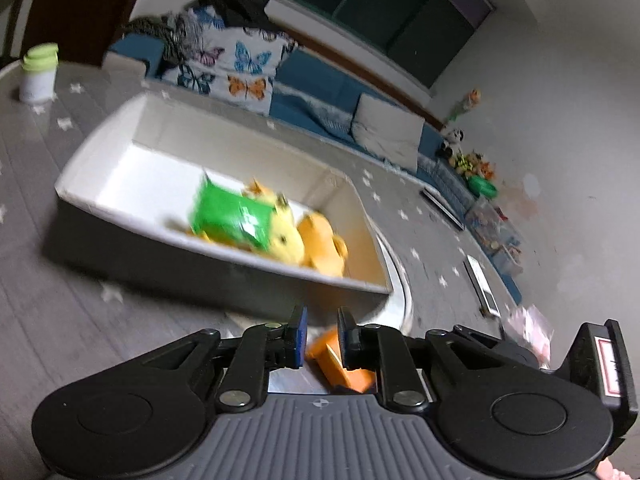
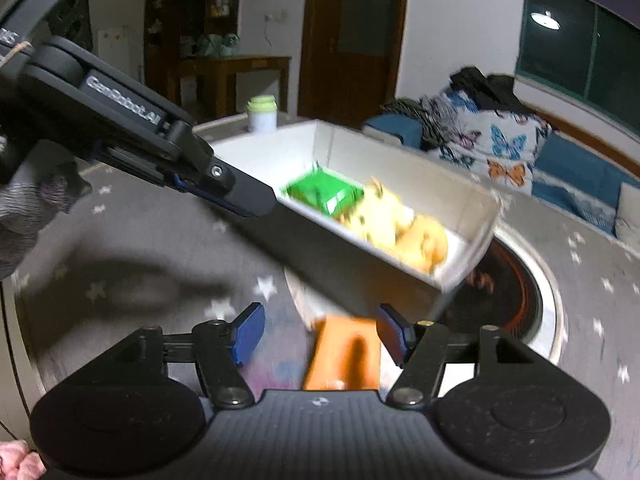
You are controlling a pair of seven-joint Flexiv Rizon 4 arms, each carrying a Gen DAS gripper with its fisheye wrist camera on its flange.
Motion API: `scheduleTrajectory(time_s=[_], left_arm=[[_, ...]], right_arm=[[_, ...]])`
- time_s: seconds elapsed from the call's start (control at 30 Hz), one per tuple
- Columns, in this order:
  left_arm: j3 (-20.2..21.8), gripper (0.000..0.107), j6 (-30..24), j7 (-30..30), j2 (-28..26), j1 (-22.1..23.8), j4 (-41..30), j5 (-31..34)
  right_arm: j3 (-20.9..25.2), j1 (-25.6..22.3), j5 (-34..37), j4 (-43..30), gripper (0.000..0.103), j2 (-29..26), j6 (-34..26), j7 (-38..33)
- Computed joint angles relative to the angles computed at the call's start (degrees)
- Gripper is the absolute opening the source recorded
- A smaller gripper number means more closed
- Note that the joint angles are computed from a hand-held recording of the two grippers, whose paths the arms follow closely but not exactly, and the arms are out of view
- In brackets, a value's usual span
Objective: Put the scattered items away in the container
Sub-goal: 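Move the left tool down to the orange block and grasp it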
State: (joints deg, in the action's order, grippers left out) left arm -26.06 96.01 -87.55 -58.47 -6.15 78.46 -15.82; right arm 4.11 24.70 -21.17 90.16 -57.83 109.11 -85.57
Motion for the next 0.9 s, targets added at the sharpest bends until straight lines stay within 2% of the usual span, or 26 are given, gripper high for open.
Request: scheduleTrajectory(time_s=[0.1,0.33,0.47,0.63,0.77,0.9], left_arm=[[0.5,0.022,-2.3,-0.4,-1.0,-0.9,-1.5,-1.0],[0.2,0.022,-6.3,0.5,-3.1,-2.2,-4.2,-3.5],[0.0,0.022,-7.4,0.7,-3.8,-2.6,-5.1,-5.1],[1.9,0.022,-9.1,0.0,-4.5,-4.1,-6.8,-6.7],[2.3,0.022,-9.4,0.2,-4.6,-4.6,-6.9,-7.2],[0.9,0.02,-8.3,1.3,-3.9,-3.7,-5.1,-7.0]], right_arm=[[-2.3,1.7,2.2,1.3,0.064,0.1,0.2,0.3],[-1.8,1.3,3.3,0.6,0.063,-0.5,-2.0,1.8],[0.1,-0.2,2.1,0.5,0.054,-1.0,-2.9,2.1],[0.9,-0.9,1.7,1.2,0.047,-0.9,-2.2,2.4],[1.0,-1.0,1.8,1.7,0.047,-0.8,-1.5,2.9],[0.8,-0.7,2.1,2.4,0.046,-0.4,-0.9,3.3]])
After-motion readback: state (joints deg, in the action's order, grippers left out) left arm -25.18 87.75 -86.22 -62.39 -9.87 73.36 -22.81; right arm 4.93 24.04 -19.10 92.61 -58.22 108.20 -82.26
